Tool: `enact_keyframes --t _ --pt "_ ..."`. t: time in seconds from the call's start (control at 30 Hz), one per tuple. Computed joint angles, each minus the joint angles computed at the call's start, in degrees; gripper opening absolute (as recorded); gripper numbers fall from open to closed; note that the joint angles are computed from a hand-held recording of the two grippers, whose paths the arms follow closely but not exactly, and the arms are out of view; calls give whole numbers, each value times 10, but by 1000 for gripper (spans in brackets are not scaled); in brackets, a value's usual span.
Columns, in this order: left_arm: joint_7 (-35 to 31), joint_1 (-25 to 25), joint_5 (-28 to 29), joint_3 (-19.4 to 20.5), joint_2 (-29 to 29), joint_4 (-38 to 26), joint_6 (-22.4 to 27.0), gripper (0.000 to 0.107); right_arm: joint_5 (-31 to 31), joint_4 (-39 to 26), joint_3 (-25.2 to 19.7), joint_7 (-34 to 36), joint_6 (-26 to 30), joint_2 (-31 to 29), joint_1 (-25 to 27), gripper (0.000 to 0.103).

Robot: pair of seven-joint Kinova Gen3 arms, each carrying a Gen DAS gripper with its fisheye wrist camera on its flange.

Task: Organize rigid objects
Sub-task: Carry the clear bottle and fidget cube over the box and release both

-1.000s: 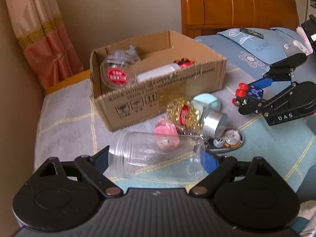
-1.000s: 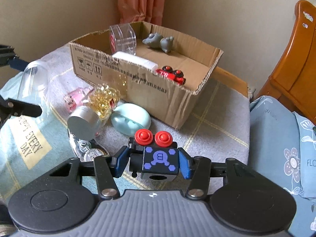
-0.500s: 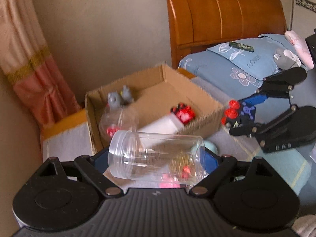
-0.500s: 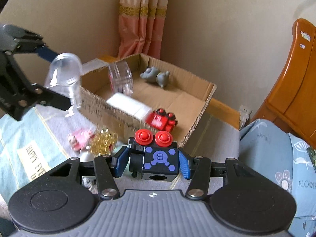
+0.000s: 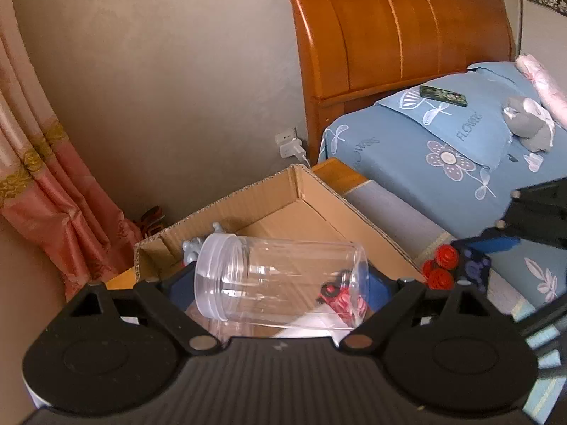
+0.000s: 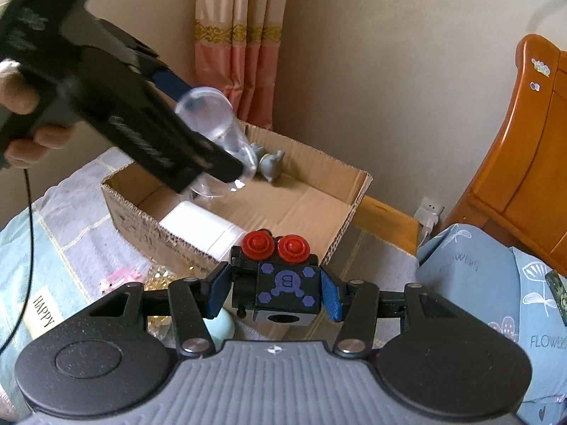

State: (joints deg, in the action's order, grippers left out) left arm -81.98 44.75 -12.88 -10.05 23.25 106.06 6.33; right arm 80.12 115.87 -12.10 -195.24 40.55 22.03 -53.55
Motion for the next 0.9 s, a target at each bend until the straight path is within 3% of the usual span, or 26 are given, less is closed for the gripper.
enact_keyframes --t 0.13,0.27,0.57,0.77,0.9 --pt "8 11 3 -20 20 -11 -17 91 3 -6 3 7 -5 0 6 58" --pt "26 56 12 -78 38 -25 -11 95 10 -12 8 7 -17 4 16 58" --pt "10 10 19 -36 14 18 -24 96 -3 -36 21 39 -42 16 37 58" --pt "4 56 35 -89 -7 57 -36 96 -36 -76 42 86 -66 32 48 58" --pt "-15 58 45 -94 -30 94 -57 96 -62 -111 59 130 -81 48 44 58"
